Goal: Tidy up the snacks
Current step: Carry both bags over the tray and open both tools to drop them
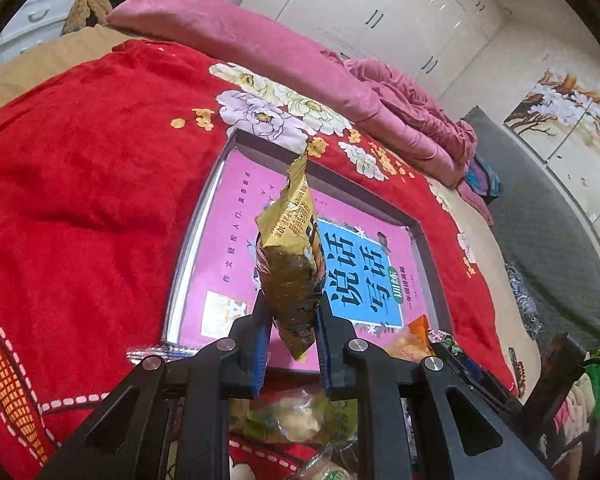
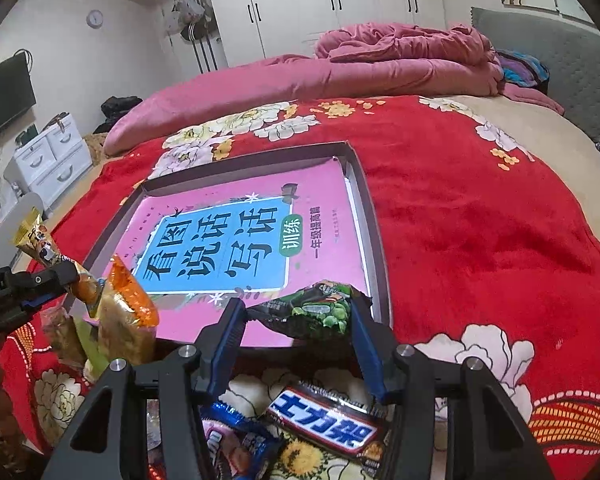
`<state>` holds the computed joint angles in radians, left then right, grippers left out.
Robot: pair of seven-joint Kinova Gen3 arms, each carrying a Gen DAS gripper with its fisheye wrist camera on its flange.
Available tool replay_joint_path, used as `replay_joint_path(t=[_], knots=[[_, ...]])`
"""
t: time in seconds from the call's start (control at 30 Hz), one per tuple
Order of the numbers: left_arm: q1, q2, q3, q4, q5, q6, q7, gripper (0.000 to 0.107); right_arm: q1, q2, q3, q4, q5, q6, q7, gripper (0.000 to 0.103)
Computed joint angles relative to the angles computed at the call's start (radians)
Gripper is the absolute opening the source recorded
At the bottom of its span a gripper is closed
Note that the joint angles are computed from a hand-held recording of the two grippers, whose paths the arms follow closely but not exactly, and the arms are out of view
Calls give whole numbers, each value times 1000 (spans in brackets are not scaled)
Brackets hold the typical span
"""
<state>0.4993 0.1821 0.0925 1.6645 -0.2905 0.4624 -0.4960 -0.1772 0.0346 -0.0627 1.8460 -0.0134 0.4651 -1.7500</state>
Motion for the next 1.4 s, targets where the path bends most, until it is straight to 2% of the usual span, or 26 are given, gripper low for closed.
replay_joint_path(t=[0.33,0.57,0.87,0.97,1.3,1.37,1.4], knots=[[2,53,-2,-56,21,40,-46,21,-11,43,3,-32,42,10,-15,53],[30,81,-21,-98,-1,84,-47,21,2,57,1,-44,0,12,25,54],[4,98,-2,-114,60,81,-115,21,4,57,2,-44,-27,11,41,54],[10,106,-6,-129,62,106,-129,21,3,52,4,-43,-22,12,30,54],[31,123,-21,-158,41,162,-112,27,-8,28,9,-26,42,-6,-21,57],[30,125,-19,-162,39,168,-116,29,-4,24,7,-23,34,-11,-16,58],[30,127,-17,-165,40,171,-120,34,-3,22,7,-21,33,-11,-18,59]])
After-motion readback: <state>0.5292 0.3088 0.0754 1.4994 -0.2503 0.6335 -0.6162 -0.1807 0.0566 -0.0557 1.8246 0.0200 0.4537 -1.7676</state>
